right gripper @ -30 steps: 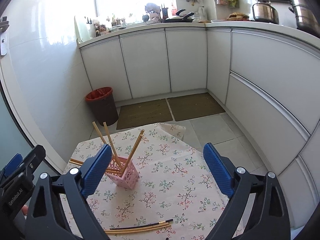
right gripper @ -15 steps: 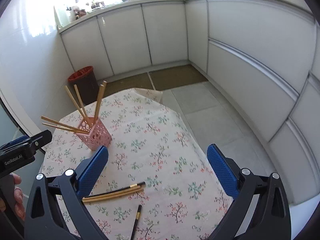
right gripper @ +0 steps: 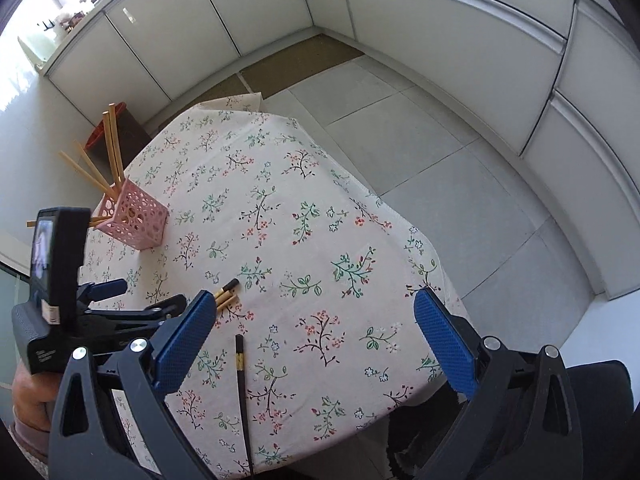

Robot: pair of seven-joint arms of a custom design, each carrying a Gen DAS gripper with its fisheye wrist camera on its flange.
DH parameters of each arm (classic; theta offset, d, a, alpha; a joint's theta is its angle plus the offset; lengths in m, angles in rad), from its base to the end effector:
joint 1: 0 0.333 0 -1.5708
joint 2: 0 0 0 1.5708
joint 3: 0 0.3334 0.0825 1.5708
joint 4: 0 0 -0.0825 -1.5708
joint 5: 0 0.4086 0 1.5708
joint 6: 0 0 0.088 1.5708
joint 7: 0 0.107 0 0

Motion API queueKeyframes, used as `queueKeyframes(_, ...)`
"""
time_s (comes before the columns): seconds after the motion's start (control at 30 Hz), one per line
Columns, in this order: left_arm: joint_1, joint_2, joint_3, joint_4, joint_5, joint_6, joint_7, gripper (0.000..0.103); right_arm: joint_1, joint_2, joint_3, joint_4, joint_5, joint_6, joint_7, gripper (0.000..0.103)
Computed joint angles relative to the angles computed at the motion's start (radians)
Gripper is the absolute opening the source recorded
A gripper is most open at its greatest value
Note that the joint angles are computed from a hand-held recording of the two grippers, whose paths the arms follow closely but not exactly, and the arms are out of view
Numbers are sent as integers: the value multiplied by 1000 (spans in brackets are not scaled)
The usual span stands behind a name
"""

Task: Organize utensils
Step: 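Move the left gripper to the black chopstick and grasp it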

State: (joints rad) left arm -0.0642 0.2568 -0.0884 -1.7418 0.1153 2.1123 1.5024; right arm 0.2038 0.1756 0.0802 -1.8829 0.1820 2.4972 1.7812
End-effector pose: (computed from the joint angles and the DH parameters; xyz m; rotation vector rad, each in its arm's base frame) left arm 0.6637 -0.0922 0.4445 -1.9792 2.2635 -0.0600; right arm 0.6386 0.1824 0.4690 -1.8486 1.9475 -0.1268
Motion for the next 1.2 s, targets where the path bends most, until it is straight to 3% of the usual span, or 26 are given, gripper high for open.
queueKeyframes(0.1, -11, 51, -1, 37, 14, -11, 1, 92, -4, 20, -3, 20, 0, -39, 13, 96)
queueKeyframes(0.4, -12, 139, 1, 125, -53, -40, 12, 59, -17, 60, -2, 53, 5, -117, 18, 96)
queueKeyframes(0.6, -11, 148, 7, 126, -58, -40, 11, 58, -21, 67, -1, 59, 10, -132, 19, 96)
queueKeyframes(0.8, 3, 108, -13, 91, -107, -13, 87, 59, -19, 66, 1, 58, 6, -137, 18, 96)
queueKeyframes(0.93, -22, 119, 2, 79, -55, 2, 55, 59, -18, 70, 2, 65, 6, -155, 9, 96)
queueKeyframes(1.0, -18, 132, 15, 91, -53, -2, 17, 45, -17, 71, 3, 66, 6, -161, 5, 96)
queueKeyframes(1.2, 42, 108, 2, 53, -159, 39, 59, 41, -14, 75, 5, 70, 8, -177, -3, 96)
